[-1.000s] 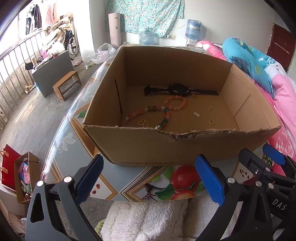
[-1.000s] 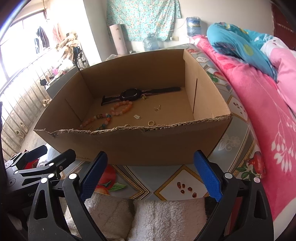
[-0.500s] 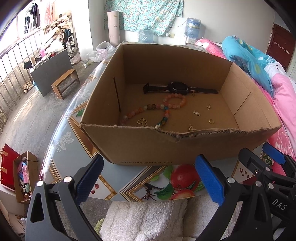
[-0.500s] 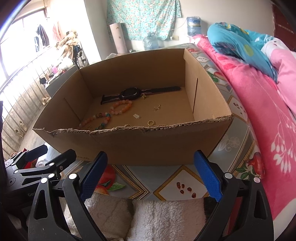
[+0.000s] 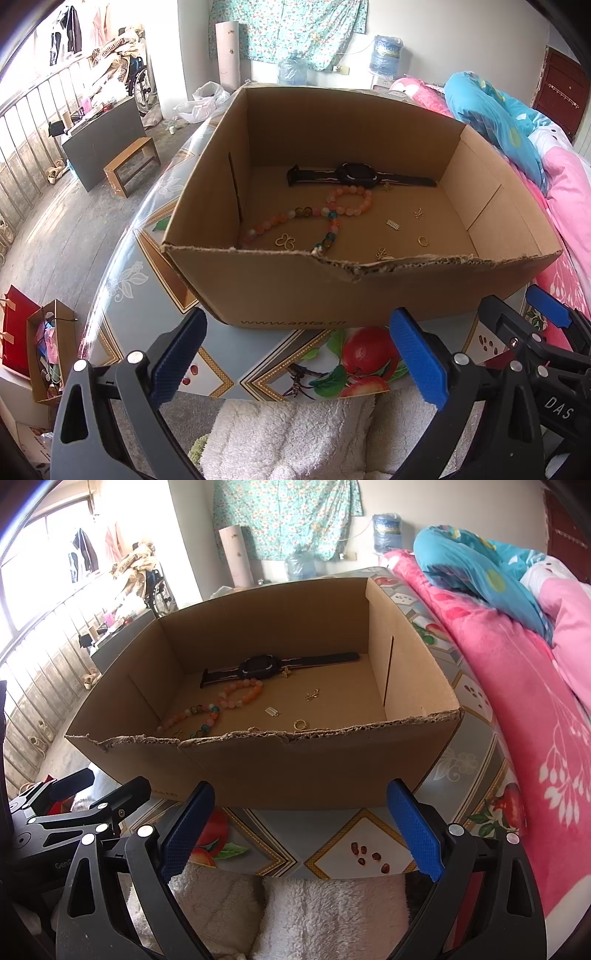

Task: Organize jewelry

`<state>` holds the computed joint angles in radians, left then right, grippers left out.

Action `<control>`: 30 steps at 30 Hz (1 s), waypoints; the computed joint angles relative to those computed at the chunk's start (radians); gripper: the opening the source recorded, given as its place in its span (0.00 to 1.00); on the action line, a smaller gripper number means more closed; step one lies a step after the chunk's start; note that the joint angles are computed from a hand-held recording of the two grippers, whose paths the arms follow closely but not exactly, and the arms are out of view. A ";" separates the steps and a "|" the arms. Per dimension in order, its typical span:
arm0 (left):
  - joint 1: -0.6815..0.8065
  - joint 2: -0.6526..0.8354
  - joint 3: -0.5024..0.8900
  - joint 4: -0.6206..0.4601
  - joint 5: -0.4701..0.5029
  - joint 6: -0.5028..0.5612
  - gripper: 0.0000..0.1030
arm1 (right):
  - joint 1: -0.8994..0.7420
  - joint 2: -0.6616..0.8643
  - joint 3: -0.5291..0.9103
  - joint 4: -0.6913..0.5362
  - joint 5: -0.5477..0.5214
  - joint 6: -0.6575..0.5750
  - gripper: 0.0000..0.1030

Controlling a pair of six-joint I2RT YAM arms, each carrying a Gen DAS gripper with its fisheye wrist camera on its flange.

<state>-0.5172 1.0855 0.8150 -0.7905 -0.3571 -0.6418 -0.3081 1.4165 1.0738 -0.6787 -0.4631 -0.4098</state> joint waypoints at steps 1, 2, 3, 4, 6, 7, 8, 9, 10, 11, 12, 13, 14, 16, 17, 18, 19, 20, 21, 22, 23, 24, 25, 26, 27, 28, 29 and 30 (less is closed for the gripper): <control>-0.001 -0.001 -0.001 0.000 -0.001 -0.001 0.94 | 0.000 0.000 0.000 0.000 0.000 0.000 0.87; -0.001 -0.001 -0.001 -0.001 0.000 -0.001 0.94 | 0.001 0.000 -0.001 0.002 0.002 0.000 0.87; -0.001 -0.001 -0.001 -0.001 0.000 -0.003 0.94 | 0.001 0.000 0.000 0.001 0.002 0.000 0.87; -0.001 -0.001 -0.001 -0.001 -0.001 -0.001 0.94 | 0.000 0.001 0.000 -0.001 0.000 -0.001 0.87; -0.001 -0.002 -0.002 -0.001 0.000 0.000 0.94 | 0.000 0.001 0.002 -0.002 0.000 -0.002 0.88; -0.006 0.001 0.000 -0.003 -0.003 -0.006 0.94 | 0.000 0.002 0.003 -0.004 0.000 -0.003 0.88; -0.007 0.000 0.000 -0.004 -0.004 -0.006 0.94 | 0.000 0.001 0.003 -0.005 -0.001 -0.002 0.88; -0.007 0.000 0.000 -0.004 -0.004 -0.006 0.94 | 0.000 0.001 0.004 -0.006 -0.001 -0.003 0.88; -0.006 0.001 0.001 -0.004 -0.003 -0.006 0.94 | 0.000 0.001 0.005 -0.007 -0.001 -0.005 0.87; -0.006 0.001 0.000 -0.005 -0.003 -0.008 0.94 | 0.000 0.001 0.005 -0.008 -0.001 -0.005 0.88; -0.009 0.003 0.002 -0.006 -0.005 -0.012 0.94 | 0.000 0.002 0.005 -0.008 -0.002 -0.005 0.88; -0.010 0.004 0.002 -0.007 -0.006 -0.012 0.94 | 0.001 0.001 0.004 -0.007 -0.002 -0.004 0.87; -0.010 0.002 0.002 -0.007 -0.005 -0.012 0.94 | 0.001 0.001 0.004 -0.007 -0.001 -0.004 0.87; -0.012 0.003 0.002 -0.008 -0.008 -0.014 0.94 | 0.001 0.000 0.005 -0.010 -0.001 -0.003 0.87; -0.012 0.003 0.002 -0.009 -0.008 -0.014 0.94 | 0.001 0.002 0.006 -0.010 -0.002 -0.005 0.87; -0.011 0.002 0.001 -0.008 -0.007 -0.014 0.94 | 0.001 0.002 0.005 -0.009 -0.002 -0.006 0.87; -0.011 0.003 0.002 -0.008 -0.007 -0.015 0.94 | 0.001 0.002 0.006 -0.010 -0.002 -0.006 0.88; -0.011 0.003 0.002 -0.008 -0.007 -0.015 0.94 | 0.001 0.002 0.005 -0.009 -0.002 -0.006 0.88; -0.010 0.004 0.003 -0.008 -0.007 -0.013 0.94 | 0.002 0.002 0.005 -0.010 -0.002 -0.006 0.88; -0.010 0.003 0.002 -0.008 -0.006 -0.013 0.94 | 0.002 0.002 0.005 -0.009 -0.001 -0.006 0.87; -0.011 0.003 0.002 -0.008 -0.007 -0.013 0.94 | 0.002 0.003 0.005 -0.008 -0.001 -0.006 0.87; -0.011 0.003 0.002 -0.009 -0.007 -0.014 0.94 | 0.002 0.003 0.006 -0.010 -0.001 -0.006 0.88; -0.011 0.003 0.002 -0.008 -0.006 -0.013 0.94 | 0.002 0.003 0.006 -0.009 -0.001 -0.006 0.87; -0.010 0.003 0.002 -0.008 -0.007 -0.014 0.94 | 0.003 0.002 0.005 -0.008 0.000 -0.007 0.87; -0.010 0.003 0.002 -0.008 -0.007 -0.014 0.94 | 0.003 0.002 0.005 -0.008 0.000 -0.007 0.87; -0.010 0.005 0.002 -0.007 -0.007 -0.015 0.94 | 0.002 0.005 0.006 -0.007 0.000 -0.008 0.88; -0.010 0.005 0.001 -0.007 -0.007 -0.015 0.94 | 0.002 0.006 0.006 -0.006 -0.001 -0.008 0.87; -0.009 0.003 0.000 -0.007 -0.006 -0.015 0.94 | 0.003 0.007 0.007 -0.006 0.001 -0.008 0.87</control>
